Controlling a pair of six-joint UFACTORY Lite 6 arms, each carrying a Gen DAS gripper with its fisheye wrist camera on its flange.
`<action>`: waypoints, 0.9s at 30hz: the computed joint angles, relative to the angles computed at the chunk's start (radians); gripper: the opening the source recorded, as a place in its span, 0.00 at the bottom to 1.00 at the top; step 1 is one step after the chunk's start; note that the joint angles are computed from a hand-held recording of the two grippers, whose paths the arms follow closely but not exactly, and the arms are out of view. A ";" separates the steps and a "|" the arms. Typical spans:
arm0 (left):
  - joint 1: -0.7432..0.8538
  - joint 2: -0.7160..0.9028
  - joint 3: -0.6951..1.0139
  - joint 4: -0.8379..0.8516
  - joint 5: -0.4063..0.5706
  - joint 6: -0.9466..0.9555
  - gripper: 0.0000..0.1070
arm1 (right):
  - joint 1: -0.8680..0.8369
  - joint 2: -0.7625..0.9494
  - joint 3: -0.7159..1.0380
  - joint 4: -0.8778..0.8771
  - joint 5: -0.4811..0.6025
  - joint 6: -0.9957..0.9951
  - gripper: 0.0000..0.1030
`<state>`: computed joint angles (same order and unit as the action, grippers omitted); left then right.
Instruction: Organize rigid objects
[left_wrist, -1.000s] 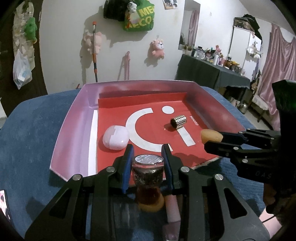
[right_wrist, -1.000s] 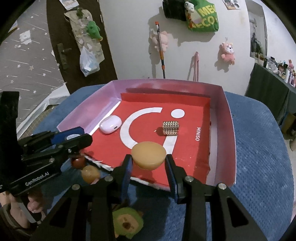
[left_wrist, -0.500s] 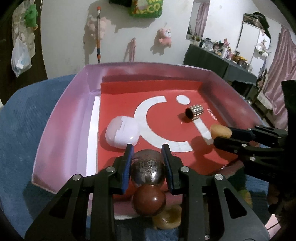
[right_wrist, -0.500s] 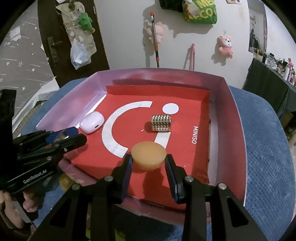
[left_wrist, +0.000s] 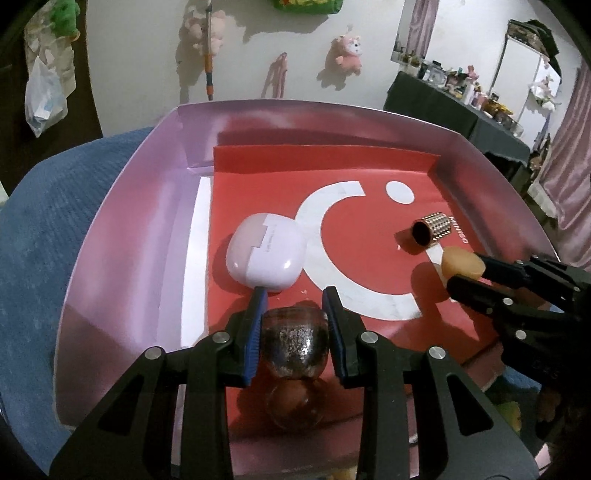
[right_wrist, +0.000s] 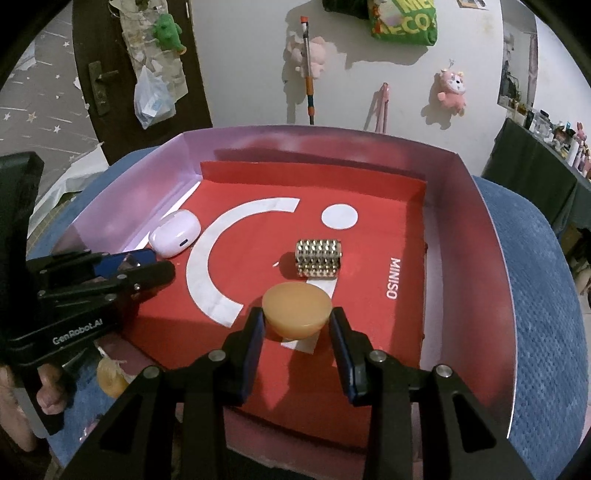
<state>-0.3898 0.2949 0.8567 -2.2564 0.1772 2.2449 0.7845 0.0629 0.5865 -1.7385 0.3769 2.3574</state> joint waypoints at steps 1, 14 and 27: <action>0.002 0.005 0.007 0.001 -0.004 0.000 0.27 | 0.001 0.004 0.004 0.001 0.006 -0.002 0.38; 0.011 0.061 0.087 0.160 -0.045 -0.150 0.27 | -0.056 0.119 0.093 -0.001 0.006 -0.049 0.38; -0.002 0.060 0.085 0.173 -0.061 -0.174 0.27 | -0.078 0.181 0.167 0.058 0.014 -0.207 0.38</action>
<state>-0.3920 0.3546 0.9418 -2.0835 0.1161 2.0708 0.7061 0.2440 0.7539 -1.6803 0.3912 2.1502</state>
